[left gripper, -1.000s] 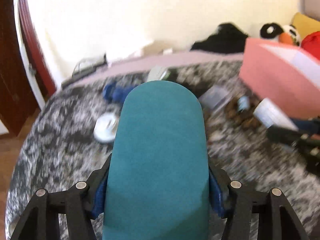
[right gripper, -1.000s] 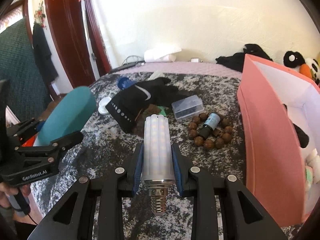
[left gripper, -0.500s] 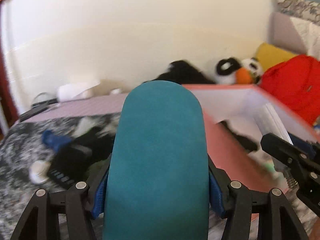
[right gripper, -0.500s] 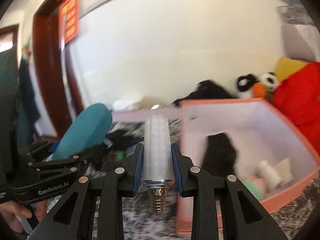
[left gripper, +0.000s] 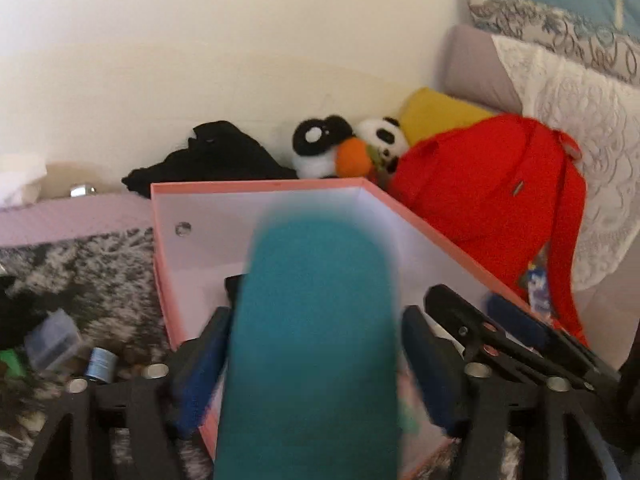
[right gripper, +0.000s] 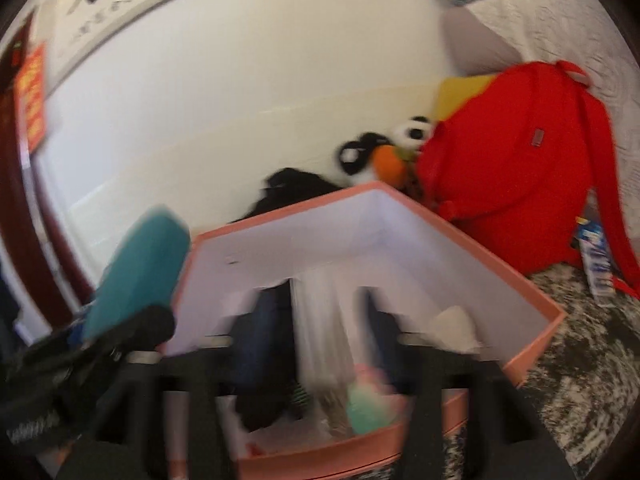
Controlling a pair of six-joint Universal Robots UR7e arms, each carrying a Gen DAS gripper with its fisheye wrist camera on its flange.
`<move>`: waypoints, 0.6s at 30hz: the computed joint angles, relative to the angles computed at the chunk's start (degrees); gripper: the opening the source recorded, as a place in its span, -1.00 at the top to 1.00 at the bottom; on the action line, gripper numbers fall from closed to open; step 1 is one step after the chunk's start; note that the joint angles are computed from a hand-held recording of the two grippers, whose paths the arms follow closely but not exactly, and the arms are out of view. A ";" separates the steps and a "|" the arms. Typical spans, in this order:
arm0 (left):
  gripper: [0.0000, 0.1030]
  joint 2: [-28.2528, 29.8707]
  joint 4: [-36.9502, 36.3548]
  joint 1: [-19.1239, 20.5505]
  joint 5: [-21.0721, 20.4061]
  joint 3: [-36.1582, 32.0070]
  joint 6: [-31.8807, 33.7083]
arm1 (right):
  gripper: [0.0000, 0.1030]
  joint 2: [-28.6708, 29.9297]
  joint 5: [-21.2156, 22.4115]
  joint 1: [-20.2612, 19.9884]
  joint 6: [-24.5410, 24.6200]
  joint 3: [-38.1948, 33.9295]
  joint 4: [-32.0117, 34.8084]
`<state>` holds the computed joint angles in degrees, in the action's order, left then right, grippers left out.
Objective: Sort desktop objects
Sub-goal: 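Carry the tube and teal case into the pink box and open both tools, then grasp the black green-trimmed glove with the left tool while the right tool grasps the brown tassel pouch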
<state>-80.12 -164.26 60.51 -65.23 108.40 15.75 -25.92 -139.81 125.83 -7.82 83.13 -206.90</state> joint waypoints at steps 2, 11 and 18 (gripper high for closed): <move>-0.99 -0.18 -3.98 -0.14 -0.19 0.69 0.33 | -0.70 -0.36 -0.38 -0.53 1.39 0.61 -1.96; -0.99 -2.53 -0.44 -0.65 3.91 1.01 -0.02 | -0.70 0.69 -0.65 0.49 -0.74 -0.68 -3.61; -0.99 -6.19 0.07 0.30 12.30 2.39 2.44 | -0.66 4.51 2.74 3.02 -2.00 -5.30 -3.35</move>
<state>-86.31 -164.19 60.81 -52.93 110.78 18.19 -21.41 -137.07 128.85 -9.82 77.83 -210.25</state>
